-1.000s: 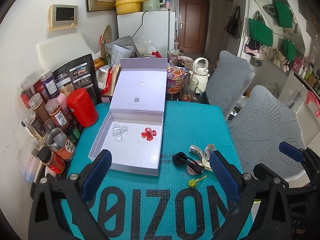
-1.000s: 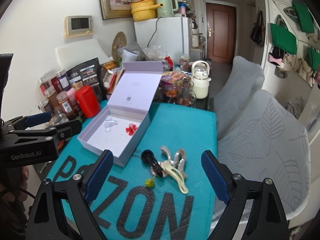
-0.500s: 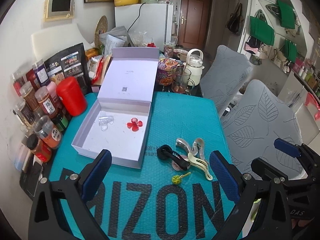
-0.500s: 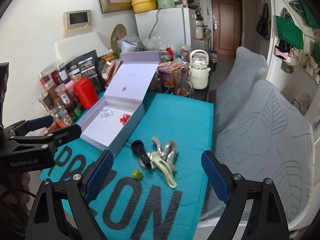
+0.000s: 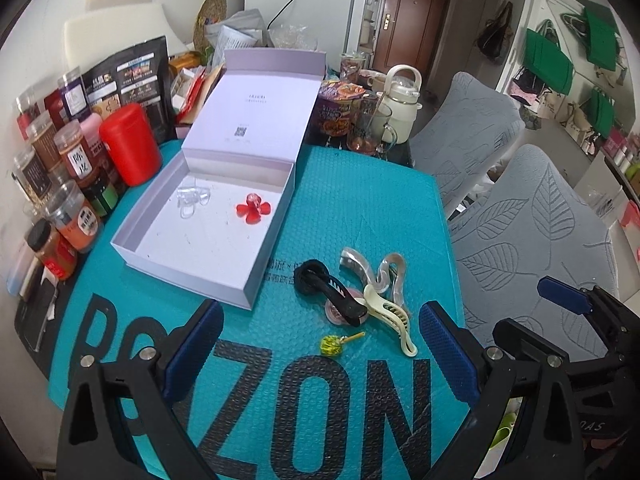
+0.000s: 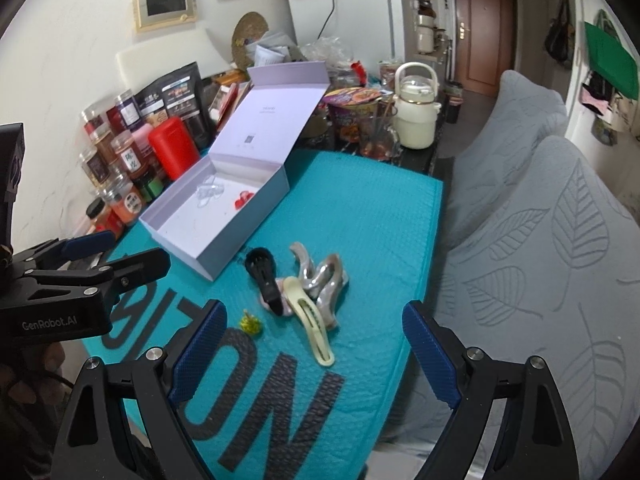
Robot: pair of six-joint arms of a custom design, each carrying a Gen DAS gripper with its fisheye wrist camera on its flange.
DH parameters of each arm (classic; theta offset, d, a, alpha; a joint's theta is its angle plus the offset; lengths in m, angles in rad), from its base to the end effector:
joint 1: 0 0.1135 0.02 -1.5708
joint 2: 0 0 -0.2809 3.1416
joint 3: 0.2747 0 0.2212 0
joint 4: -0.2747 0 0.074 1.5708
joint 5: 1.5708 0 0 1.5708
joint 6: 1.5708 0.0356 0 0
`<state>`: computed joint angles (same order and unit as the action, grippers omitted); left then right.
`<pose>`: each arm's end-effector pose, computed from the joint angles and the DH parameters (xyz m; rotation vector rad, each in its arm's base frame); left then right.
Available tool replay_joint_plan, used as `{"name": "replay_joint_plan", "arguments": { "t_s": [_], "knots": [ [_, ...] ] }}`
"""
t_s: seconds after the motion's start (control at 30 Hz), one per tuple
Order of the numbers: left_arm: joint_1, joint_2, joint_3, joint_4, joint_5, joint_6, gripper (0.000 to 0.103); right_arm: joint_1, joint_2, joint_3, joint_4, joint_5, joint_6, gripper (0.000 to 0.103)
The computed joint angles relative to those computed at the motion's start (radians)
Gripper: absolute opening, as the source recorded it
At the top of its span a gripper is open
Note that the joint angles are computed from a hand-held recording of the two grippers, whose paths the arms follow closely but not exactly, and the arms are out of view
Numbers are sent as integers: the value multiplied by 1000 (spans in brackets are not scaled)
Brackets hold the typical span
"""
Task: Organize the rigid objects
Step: 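Withdraw both tools from the box back toward the remaining objects, then grasp the yellow lollipop with the left gripper while the right gripper grasps the cream hair clip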
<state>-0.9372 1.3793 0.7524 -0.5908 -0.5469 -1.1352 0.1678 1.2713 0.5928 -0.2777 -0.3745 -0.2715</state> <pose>0.1394 -0.1585 0.2150 -0.3712 2.4730 -0.0265 0.1973 0.0466 0.2075 -0.6855 2.3865 0.4282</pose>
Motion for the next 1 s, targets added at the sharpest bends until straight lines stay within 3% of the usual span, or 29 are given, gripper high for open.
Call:
{"name": "replay_joint_plan", "arguments": {
  "t_s": [0.3,0.63,0.83,0.93,1.0],
  "knots": [
    [4,145,-74,162,51,-51,100,-16,197,-21,113,-35,-121,89],
    [35,275,-172,421,78,-7,99,-27,399,-29,234,-59,-198,83],
    [59,380,-203,554,106,31,91,-11,521,-31,337,-61,-207,71],
    [74,419,-223,620,128,32,79,-3,589,-19,370,-73,-221,65],
    [85,448,-239,667,146,40,77,4,624,-11,385,-76,-223,62]
  ]
}}
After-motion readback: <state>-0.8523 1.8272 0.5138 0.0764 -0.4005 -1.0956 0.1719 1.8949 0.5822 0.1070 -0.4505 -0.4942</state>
